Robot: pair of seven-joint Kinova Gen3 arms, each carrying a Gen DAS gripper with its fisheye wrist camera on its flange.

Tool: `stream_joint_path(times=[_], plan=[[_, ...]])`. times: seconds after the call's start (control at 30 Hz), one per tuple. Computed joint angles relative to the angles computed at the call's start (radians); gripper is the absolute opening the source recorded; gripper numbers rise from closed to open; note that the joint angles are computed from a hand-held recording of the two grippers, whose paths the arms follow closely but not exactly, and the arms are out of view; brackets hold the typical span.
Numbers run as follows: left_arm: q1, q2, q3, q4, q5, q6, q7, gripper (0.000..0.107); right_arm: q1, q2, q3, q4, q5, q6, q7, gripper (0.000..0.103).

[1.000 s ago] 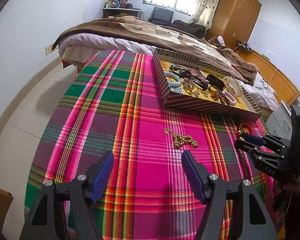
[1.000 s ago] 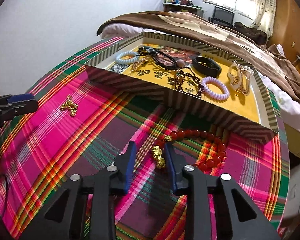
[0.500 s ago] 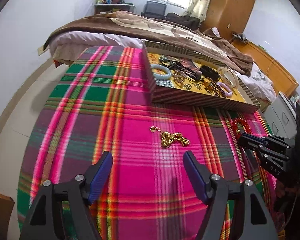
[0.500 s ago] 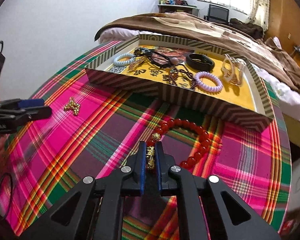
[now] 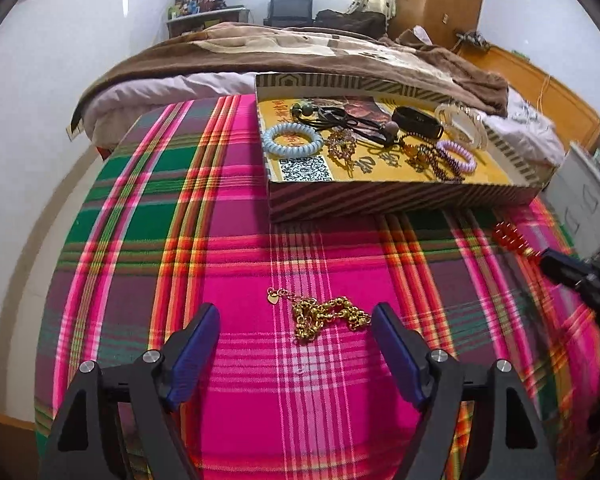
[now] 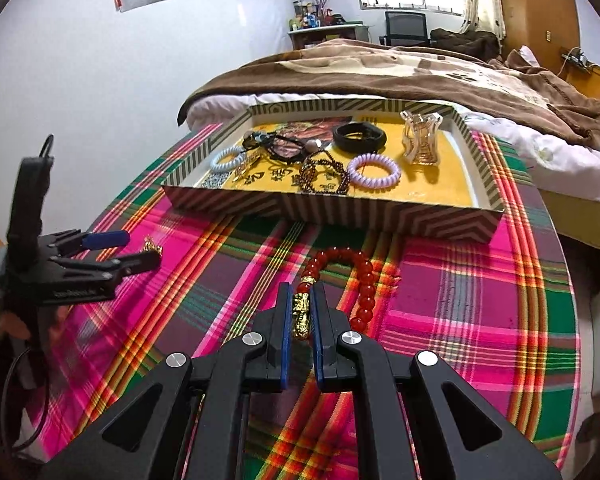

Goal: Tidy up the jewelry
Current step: 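Grasp the red bead bracelet with the right tool while the left tool grasps the gold charm, then carry the red bracelet and gold charm with both tools over the yellow box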

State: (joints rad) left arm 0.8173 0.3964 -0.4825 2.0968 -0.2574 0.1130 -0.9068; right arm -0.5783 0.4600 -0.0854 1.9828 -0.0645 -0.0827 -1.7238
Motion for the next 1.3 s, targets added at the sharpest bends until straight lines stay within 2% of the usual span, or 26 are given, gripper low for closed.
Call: stream_joint_path(times=[0.07, 0.2, 0.3, 0.33, 0.4, 0.43, 0.53, 0.57, 0.67, 0.83, 0.9, 1.07, 1.2, 1.3], plan=[[0.050, 0.017, -0.046, -0.008, -0.015, 0.006, 0.011, 0.078, 0.015, -0.004, -0.013, 0.008, 0.003, -0.010, 0.000, 0.009], [0.056, 0.016, -0.056, -0.006, -0.018, 0.006, 0.020, 0.073, 0.018, -0.011, -0.015, 0.021, 0.001, -0.026, 0.001, 0.009], [0.080, 0.011, -0.080, -0.001, -0.026, 0.002, 0.021, 0.038, 0.025, -0.016, -0.021, 0.032, -0.003, -0.040, -0.001, 0.009], [0.074, 0.008, -0.073, -0.001, -0.028, 0.004, 0.017, 0.034, 0.028, -0.016, -0.023, 0.033, -0.004, -0.042, -0.002, 0.009], [0.072, 0.005, -0.071, -0.002, -0.033, 0.008, 0.015, 0.017, 0.035, -0.020, -0.030, 0.038, -0.005, -0.050, -0.005, 0.009], [0.072, 0.004, -0.072, -0.003, -0.034, 0.013, 0.017, 0.011, 0.041, -0.023, -0.035, 0.044, -0.003, -0.054, -0.005, 0.009], [0.022, -0.015, -0.022, 0.001, -0.036, 0.017, 0.011, 0.010, 0.042, -0.032, -0.033, 0.049, -0.004, -0.058, -0.004, 0.009], [0.025, -0.018, -0.026, 0.003, -0.041, 0.012, 0.019, 0.009, 0.036, -0.035, -0.026, 0.051, -0.008, -0.062, -0.003, 0.009], [0.078, -0.039, -0.082, 0.022, -0.053, -0.015, 0.032, 0.009, 0.034, -0.045, -0.022, 0.058, -0.014, -0.073, -0.001, 0.009], [0.121, -0.087, -0.132, 0.035, -0.042, -0.040, 0.015, 0.009, 0.098, -0.063, -0.083, 0.075, 0.006, -0.105, -0.030, 0.009], [0.104, -0.111, -0.117, 0.043, -0.021, -0.058, -0.012, 0.006, 0.096, -0.071, -0.077, 0.078, 0.006, -0.112, -0.032, 0.009], [0.161, -0.130, -0.178, 0.039, 0.009, -0.066, -0.044, 0.006, 0.104, -0.092, -0.078, 0.082, 0.014, -0.122, -0.040, 0.009], [0.179, -0.138, -0.195, 0.033, 0.039, -0.071, -0.078, 0.006, 0.110, -0.104, -0.078, 0.080, 0.018, -0.127, -0.044, 0.009], [0.165, -0.141, -0.178, 0.021, 0.055, -0.070, -0.104, 0.006, 0.115, -0.108, -0.078, 0.075, 0.021, -0.129, -0.045, 0.009]])
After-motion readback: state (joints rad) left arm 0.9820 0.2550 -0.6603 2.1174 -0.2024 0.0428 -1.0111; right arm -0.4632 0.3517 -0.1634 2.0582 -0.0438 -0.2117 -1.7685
